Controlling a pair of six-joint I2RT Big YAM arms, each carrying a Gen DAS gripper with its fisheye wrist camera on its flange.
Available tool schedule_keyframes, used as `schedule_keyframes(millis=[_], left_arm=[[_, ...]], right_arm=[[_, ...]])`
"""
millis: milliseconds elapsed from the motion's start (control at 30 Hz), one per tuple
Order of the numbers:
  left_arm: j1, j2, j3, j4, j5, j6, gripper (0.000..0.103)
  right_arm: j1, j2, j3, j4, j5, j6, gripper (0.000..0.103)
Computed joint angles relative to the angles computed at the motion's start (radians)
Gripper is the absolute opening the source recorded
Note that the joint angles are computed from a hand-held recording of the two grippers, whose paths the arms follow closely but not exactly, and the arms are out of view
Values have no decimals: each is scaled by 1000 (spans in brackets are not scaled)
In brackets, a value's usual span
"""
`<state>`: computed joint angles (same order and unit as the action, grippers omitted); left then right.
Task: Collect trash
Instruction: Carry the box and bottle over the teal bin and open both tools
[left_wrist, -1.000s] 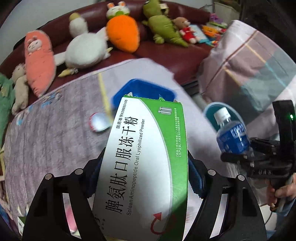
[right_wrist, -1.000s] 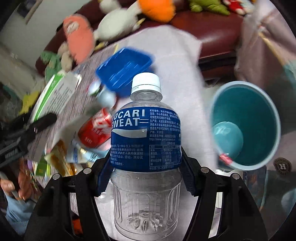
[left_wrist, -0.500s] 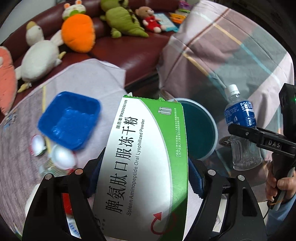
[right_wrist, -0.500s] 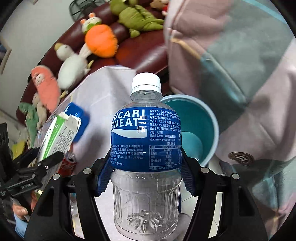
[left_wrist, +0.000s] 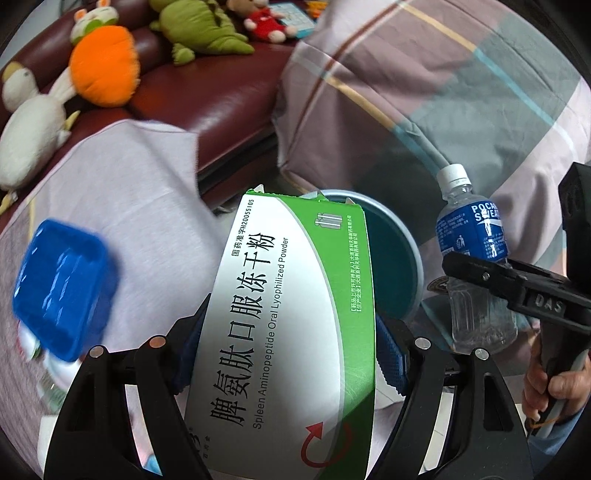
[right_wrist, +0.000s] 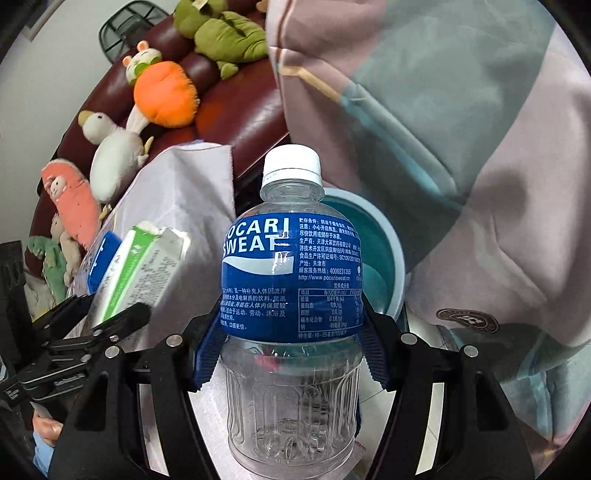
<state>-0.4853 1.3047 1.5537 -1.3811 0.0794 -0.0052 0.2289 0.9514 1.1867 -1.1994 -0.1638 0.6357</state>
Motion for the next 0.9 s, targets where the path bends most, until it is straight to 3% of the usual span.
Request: schedule_keyframes(millis=[200,333,600,900], left_arm=[[-42,79,6,64,34,-31,79],[-56,103,3,90,-4,-47,88],[-31,83,-25,62,1,-37,89],[58,1,-73,31,40,-43,91]], right_arm=[[-44,-4,-12,-9,-4,-10,62],[-54,10,-11,-15,-1,-19,62],[-28,50,7,-2,24,-29,62],[22,105,25,10,55,-42,63]])
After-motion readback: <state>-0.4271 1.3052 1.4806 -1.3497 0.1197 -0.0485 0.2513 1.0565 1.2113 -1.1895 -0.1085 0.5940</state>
